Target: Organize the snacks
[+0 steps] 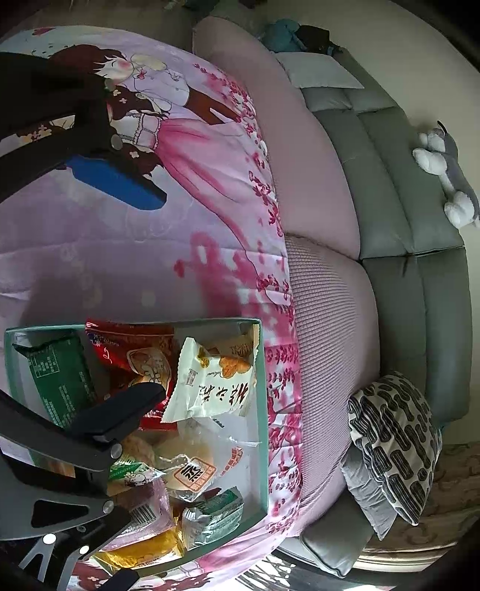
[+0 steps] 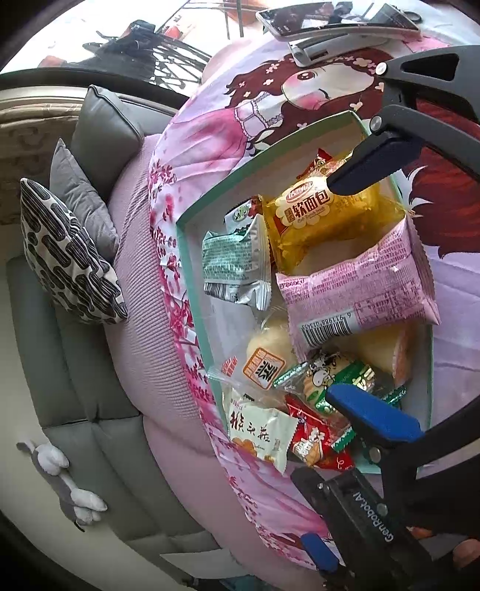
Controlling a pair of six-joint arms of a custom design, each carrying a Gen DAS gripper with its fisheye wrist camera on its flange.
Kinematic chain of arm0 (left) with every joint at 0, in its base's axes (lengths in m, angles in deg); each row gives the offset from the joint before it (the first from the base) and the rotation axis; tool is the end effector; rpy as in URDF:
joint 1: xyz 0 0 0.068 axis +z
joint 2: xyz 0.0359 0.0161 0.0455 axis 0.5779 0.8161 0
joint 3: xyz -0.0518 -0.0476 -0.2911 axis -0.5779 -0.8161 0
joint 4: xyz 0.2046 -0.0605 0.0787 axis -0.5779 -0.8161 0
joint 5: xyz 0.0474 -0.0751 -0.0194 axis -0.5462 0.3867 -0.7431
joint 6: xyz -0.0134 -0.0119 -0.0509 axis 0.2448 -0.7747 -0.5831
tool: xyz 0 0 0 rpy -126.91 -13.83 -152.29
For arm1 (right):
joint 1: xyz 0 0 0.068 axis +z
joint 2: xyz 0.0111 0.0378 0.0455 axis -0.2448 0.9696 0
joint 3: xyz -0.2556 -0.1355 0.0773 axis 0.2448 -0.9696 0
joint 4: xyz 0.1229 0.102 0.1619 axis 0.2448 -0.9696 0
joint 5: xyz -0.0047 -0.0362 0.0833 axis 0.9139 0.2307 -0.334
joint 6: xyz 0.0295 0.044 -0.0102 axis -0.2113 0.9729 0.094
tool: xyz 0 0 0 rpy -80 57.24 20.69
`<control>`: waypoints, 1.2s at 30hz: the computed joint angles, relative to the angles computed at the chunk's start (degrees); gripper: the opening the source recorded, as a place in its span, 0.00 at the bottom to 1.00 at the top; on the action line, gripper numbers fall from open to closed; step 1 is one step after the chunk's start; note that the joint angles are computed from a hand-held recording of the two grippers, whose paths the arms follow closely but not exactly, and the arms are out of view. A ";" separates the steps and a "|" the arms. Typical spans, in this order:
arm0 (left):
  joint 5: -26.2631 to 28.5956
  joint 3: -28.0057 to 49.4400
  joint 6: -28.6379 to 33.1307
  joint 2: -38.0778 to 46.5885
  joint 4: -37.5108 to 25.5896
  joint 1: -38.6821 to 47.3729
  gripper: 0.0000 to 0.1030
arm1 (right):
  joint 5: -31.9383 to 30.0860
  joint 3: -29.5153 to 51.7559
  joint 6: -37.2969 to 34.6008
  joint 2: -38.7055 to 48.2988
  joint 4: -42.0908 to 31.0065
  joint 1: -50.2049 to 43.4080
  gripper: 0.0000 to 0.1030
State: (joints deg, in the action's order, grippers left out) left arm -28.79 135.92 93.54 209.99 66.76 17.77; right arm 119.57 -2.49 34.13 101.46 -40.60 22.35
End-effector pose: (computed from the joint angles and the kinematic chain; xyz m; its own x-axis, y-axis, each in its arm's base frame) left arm 0.3630 -0.1150 0.1025 -0.6566 0.3945 -0.6428 0.4317 0.8955 0.1085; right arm 0.2552 0.1633 0.0955 -0.5777 0.5390 -0.6130 0.6258 0.7746 0.0913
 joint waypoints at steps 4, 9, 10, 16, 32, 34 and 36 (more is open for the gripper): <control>-0.53 -0.17 -0.16 0.02 0.35 0.38 1.00 | 0.10 -0.14 -0.12 -0.04 0.16 0.00 1.00; -0.77 -1.64 -0.27 -0.61 0.48 1.62 1.00 | 0.11 0.47 -0.09 0.35 -0.56 0.18 1.00; -0.57 -2.36 -0.48 -0.93 0.75 2.08 1.00 | 0.11 0.68 0.05 0.41 -0.94 0.36 1.00; -2.16 -8.37 -1.31 -3.67 4.43 4.73 1.00 | 1.29 2.65 0.85 0.31 -4.78 2.75 1.00; 1.39 -18.50 3.07 -8.25 7.36 17.13 1.00 | 3.98 10.60 9.94 2.92 -20.05 15.34 1.00; 1.72 -19.62 3.99 -8.19 8.16 18.13 1.00 | 3.32 11.76 10.47 4.15 -21.07 16.33 1.00; 1.81 -20.72 5.29 -8.15 9.21 18.92 1.00 | 3.04 12.48 10.80 4.90 -21.44 17.05 1.00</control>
